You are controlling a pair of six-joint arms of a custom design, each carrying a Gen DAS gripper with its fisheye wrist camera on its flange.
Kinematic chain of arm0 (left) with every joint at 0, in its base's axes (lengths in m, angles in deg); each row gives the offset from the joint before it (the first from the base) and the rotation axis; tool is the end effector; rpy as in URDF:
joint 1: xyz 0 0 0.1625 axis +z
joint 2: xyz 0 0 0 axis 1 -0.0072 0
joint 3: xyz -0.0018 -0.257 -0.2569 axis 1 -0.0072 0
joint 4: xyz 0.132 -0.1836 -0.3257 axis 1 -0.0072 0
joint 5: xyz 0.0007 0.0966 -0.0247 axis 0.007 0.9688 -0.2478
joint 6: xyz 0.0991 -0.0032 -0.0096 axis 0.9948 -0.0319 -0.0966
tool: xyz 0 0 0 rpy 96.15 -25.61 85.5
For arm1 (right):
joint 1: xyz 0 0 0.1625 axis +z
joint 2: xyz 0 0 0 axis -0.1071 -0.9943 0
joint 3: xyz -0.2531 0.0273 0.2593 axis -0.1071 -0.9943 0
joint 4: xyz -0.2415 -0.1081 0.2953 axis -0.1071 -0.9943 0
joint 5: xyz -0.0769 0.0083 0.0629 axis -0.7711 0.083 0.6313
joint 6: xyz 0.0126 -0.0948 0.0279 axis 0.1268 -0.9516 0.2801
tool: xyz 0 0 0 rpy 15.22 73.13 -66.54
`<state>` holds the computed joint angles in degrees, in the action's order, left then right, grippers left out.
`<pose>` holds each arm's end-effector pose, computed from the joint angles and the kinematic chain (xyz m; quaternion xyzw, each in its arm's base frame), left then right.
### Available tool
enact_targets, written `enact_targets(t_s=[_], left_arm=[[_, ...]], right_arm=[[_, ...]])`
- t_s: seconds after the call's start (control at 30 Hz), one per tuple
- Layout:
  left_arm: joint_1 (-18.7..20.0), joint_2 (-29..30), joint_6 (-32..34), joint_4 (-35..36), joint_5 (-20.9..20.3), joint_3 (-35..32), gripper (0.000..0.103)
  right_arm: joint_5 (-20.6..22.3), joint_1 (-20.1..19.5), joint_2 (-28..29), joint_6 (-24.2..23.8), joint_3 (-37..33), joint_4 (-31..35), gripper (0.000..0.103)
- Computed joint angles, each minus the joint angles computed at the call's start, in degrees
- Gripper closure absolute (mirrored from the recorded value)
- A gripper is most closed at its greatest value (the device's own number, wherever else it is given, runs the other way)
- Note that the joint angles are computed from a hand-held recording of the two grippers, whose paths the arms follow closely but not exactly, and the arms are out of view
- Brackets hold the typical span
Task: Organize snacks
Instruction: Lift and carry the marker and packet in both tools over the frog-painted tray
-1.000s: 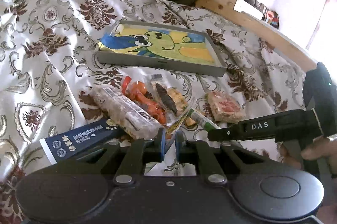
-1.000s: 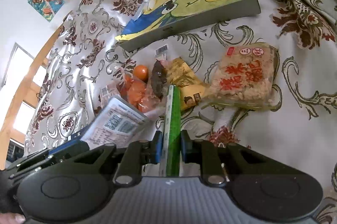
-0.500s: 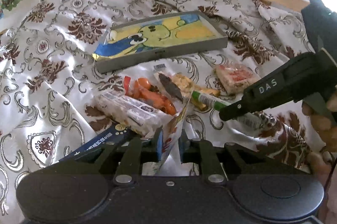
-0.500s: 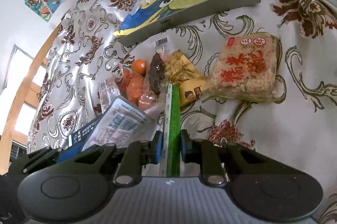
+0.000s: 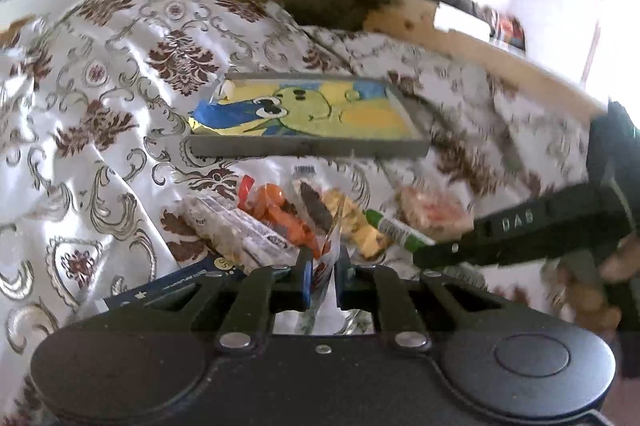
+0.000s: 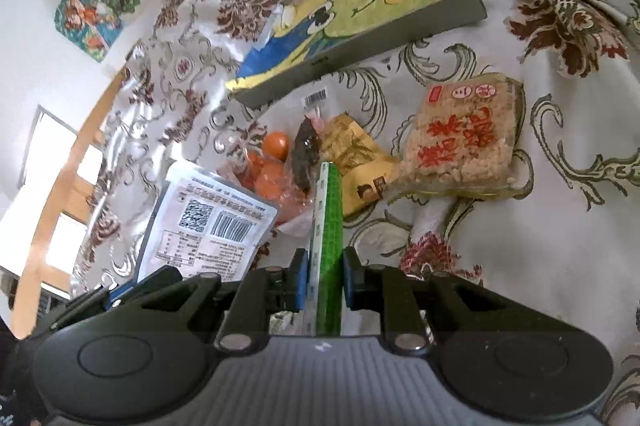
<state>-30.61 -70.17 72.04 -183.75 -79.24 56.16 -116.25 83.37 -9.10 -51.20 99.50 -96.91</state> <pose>-0.2326 -0.7004 0.0174 0.3905 0.8681 -0.2835 0.1163 -0.0212 -0.6563 0.2301 -0.0753 -0.9178 0.3762 0.1020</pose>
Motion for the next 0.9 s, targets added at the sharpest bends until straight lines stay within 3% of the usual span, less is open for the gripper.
enact_targets(t_s=[0.1, 0.47, 0.73, 0.9], left_arm=[[0.8, -0.1, -4.0, -0.3, -3.3, -0.7, 0.096], [2.2, 1.3, -8.5, 0.0, -7.9, -4.1, 0.096], [2.4, 2.7, -8.8, -5.5, -7.3, -6.0, 0.096], [2.7, 6.2, -6.8, -4.8, -8.4, -12.4, 0.096]], right_arm=[[1.5, -0.5, -0.6, 0.6, 0.9, -1.5, 0.083], [3.8, -0.2, 0.7, -1.8, 0.6, -6.4, 0.083], [7.7, -1.0, 2.2, -1.7, -1.4, -5.9, 0.083], [9.5, -1.3, 3.3, -1.4, -3.3, -5.5, 0.083]])
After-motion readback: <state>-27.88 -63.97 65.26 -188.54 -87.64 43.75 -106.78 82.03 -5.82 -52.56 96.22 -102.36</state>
